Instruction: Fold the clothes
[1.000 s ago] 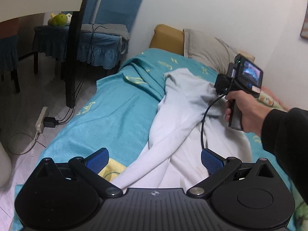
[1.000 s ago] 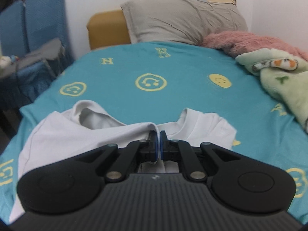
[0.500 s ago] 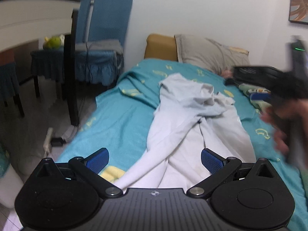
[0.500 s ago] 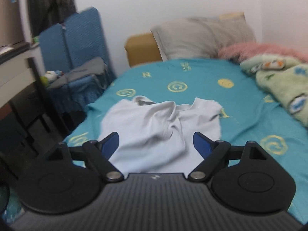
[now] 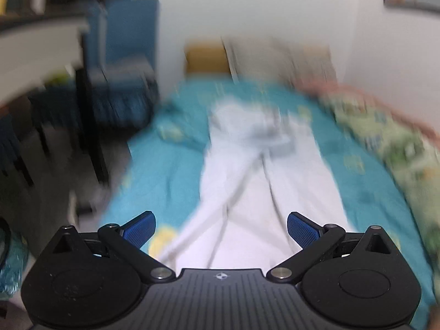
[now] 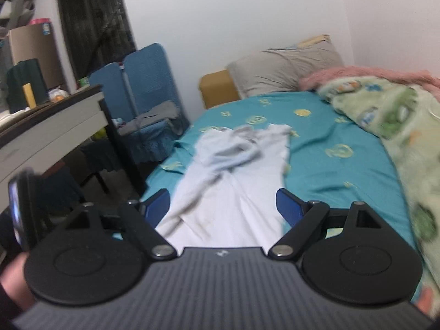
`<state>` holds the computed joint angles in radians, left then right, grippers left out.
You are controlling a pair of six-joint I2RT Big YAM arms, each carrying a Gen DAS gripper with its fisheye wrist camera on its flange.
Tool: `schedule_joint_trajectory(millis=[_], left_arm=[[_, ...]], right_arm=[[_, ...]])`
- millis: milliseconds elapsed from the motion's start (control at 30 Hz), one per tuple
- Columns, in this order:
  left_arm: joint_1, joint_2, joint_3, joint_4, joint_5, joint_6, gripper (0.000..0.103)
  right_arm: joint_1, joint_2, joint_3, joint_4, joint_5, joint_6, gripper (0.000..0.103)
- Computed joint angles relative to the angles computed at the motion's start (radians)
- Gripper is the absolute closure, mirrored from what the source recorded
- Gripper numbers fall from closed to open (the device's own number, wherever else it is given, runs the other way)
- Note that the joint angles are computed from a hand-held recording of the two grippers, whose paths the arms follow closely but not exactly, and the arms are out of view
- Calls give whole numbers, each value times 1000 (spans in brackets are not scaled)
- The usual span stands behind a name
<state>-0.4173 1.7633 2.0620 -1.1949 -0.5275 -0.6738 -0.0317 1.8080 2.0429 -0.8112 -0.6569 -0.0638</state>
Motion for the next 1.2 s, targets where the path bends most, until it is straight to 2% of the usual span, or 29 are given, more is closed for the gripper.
schedule_joint_trajectory(millis=[33, 100, 167, 267, 367, 500, 567, 633, 700, 733, 833, 900, 967, 1033, 1100, 1133, 1167, 1200], left_arm=[[22, 1, 13, -47, 50, -11, 5], [59, -19, 1, -93, 87, -62, 6], [106, -59, -36, -81, 169, -94, 5], [193, -143, -140, 3, 363, -67, 3], [261, -223, -252, 58, 482, 35, 3], [342, -350, -462, 167, 653, 62, 4], [383, -408, -576, 245, 772, 69, 10], [410, -457, -667, 310, 849, 81, 16], [423, -501, -755, 393, 932, 100, 17], [423, -512, -783, 413, 963, 114, 17], [415, -517, -817, 403, 988, 161, 18], [414, -512, -828, 397, 996, 166, 27], [414, -496, -814, 363, 1008, 198, 35], [396, -467, -769, 287, 981, 277, 39], [378, -437, -723, 214, 948, 353, 50], [362, -423, -695, 176, 903, 391, 64], [348, -409, -666, 139, 859, 428, 84], [336, -394, -632, 92, 833, 469, 93]], right_arm=[[-10, -11, -23, 5, 15, 3, 18], [-19, -3, -12, -13, 61, 20, 18], [-24, 11, 6, -13, 80, 63, 18], [-28, 46, 45, -62, 71, 95, 18], [-25, 82, 89, -143, 69, 91, 18], [-19, 128, 153, -241, 34, 113, 18], [-8, 129, 151, -245, 43, 102, 18], [10, 115, 132, -242, 79, 59, 18], [20, 109, 123, -253, 88, 19, 18], [24, 111, 127, -269, 88, 4, 18], [31, 105, 120, -280, 109, -29, 18], [37, 91, 100, -256, 137, -55, 18], [37, 89, 98, -257, 134, -62, 18], [37, 87, 97, -258, 131, -69, 18], [35, 90, 102, -264, 129, -72, 18], [34, 93, 107, -270, 125, -71, 18], [33, 96, 112, -275, 123, -69, 18], [33, 95, 112, -273, 125, -67, 18]])
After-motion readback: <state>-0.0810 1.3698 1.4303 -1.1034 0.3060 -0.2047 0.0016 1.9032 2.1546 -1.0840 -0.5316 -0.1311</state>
